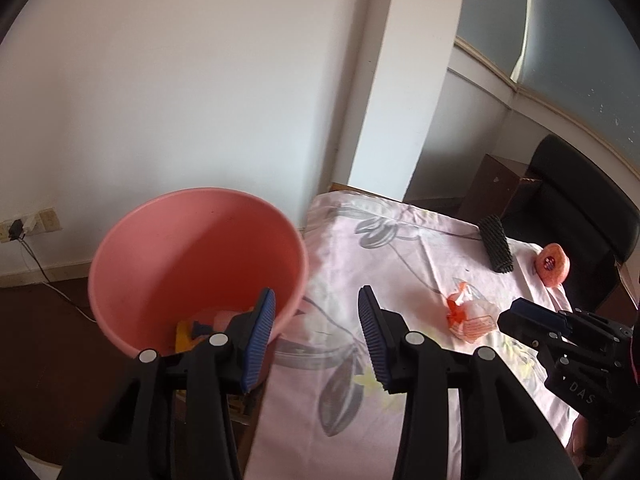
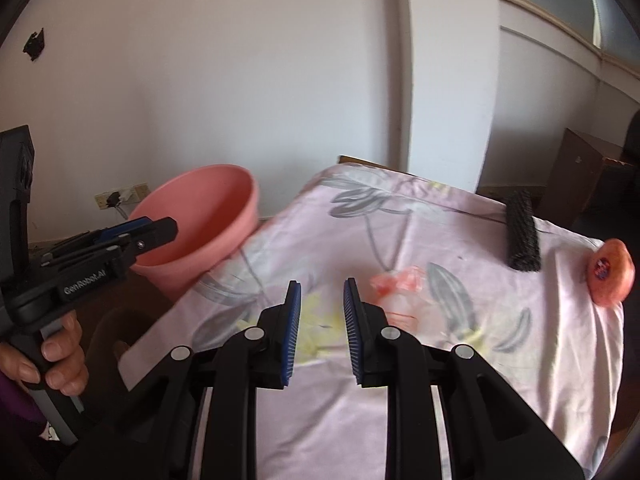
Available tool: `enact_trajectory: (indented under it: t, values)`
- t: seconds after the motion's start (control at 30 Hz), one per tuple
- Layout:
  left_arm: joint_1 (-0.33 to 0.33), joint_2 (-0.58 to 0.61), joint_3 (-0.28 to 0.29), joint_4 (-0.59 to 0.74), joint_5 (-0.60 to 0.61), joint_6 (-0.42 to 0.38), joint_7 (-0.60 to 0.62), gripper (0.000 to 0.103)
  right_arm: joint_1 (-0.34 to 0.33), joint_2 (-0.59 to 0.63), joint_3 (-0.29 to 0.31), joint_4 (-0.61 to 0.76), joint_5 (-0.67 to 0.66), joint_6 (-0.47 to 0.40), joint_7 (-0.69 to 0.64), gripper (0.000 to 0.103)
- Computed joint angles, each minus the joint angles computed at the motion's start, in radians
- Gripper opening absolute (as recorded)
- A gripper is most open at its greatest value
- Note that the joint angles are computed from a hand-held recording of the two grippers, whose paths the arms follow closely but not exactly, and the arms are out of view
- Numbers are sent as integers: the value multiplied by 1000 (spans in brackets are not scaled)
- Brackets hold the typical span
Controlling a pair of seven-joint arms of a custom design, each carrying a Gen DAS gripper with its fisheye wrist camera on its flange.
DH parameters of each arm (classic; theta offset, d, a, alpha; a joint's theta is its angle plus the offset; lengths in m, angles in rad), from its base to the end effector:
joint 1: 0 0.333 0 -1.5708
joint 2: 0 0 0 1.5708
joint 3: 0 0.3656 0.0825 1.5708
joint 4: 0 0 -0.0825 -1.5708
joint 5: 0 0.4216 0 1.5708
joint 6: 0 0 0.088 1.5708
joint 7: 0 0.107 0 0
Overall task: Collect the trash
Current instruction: 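Move both tools back over the bed toward the orange bag and black nets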
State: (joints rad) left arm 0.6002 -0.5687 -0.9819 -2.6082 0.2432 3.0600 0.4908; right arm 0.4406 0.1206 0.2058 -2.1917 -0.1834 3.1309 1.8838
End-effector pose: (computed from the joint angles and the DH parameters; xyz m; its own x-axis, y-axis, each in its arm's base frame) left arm 0.4223 -0.2193 0.4594 0.2598 -0.9512 0.1665 -0.5694 -0.2902 -0.7691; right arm 0.4953 0.3887 0.4541 0.5231 -0.8441 -0.1177 -0.6281 -0.2885 -0.7227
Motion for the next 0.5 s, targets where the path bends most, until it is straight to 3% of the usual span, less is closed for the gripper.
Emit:
enact_trajectory:
  t: [0.27, 0.5]
  values:
    - [56, 106, -87, 82, 33, 31, 35, 43, 32, -45, -131, -69, -180, 14, 217, 22]
    - [159, 229, -220, 166, 55, 53, 80, 43, -16, -63, -141, -100, -263, 24, 326, 22]
